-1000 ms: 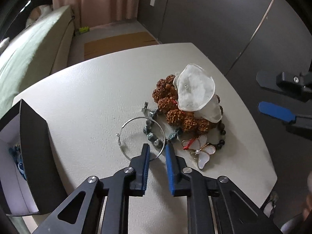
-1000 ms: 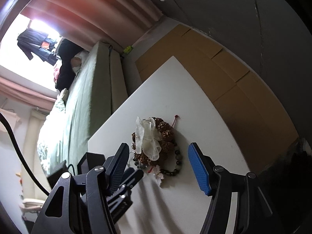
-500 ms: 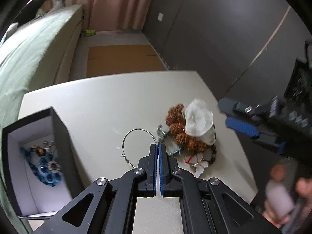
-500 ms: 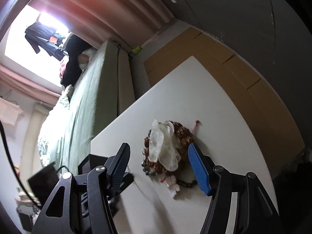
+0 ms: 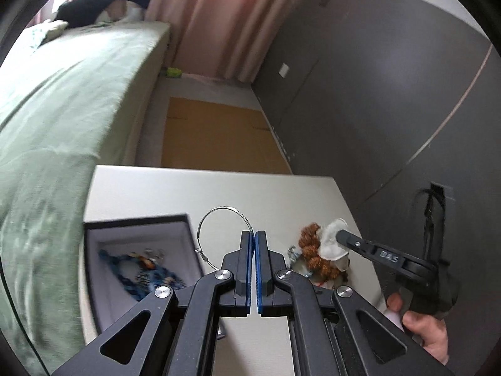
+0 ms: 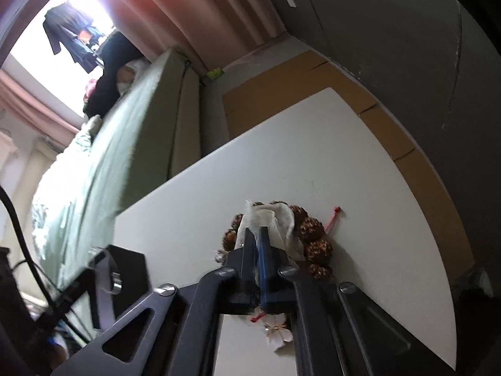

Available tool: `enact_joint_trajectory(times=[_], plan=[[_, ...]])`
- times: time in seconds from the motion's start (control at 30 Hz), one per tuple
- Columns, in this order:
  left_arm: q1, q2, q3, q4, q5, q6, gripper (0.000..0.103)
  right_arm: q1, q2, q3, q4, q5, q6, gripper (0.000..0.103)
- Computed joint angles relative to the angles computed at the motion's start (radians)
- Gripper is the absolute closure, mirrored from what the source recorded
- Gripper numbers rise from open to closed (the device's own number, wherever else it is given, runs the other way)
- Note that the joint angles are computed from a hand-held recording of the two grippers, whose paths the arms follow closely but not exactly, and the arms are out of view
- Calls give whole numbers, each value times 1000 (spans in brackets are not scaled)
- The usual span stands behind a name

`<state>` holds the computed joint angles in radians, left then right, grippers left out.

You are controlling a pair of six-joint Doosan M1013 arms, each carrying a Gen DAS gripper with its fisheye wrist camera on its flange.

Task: Organize jewelry

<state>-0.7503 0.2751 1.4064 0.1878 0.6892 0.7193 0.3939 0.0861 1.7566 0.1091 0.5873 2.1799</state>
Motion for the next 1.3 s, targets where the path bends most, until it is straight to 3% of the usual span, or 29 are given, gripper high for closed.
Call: enact_joint_trajectory(times=[0.27,0.37,0.6,0.77,1.03,1.13,1.2,1.27,1.3], plan=[[22,-45,36,43,-44,-63,102,9,-52,27,178,-139,-147,100],[29,-58,52,59,-59,-88,102,29,-59,25,176,-167,-160,100],[40,-87,81,110,-74,-148,102,74,-81,27,327,-278,-323,100],[53,-110,103,140,-82,-186,102,95,-80,23,572,-316,-559,100],[72,-139,135,179,-95,-252,102,124,-23,-24,832,-249,-816,100],[76,-145,142,178,-99,-258,102,128,9,-43,887,-196,-855,100],[76,-144,143,168,-97,-249,102,134,32,-64,828,-159,-792,100],[78,-141,140,152,-95,-231,102,141,68,-109,651,-85,-631,85],[78,-139,138,146,-92,-223,102,142,81,-123,597,-52,-572,62]])
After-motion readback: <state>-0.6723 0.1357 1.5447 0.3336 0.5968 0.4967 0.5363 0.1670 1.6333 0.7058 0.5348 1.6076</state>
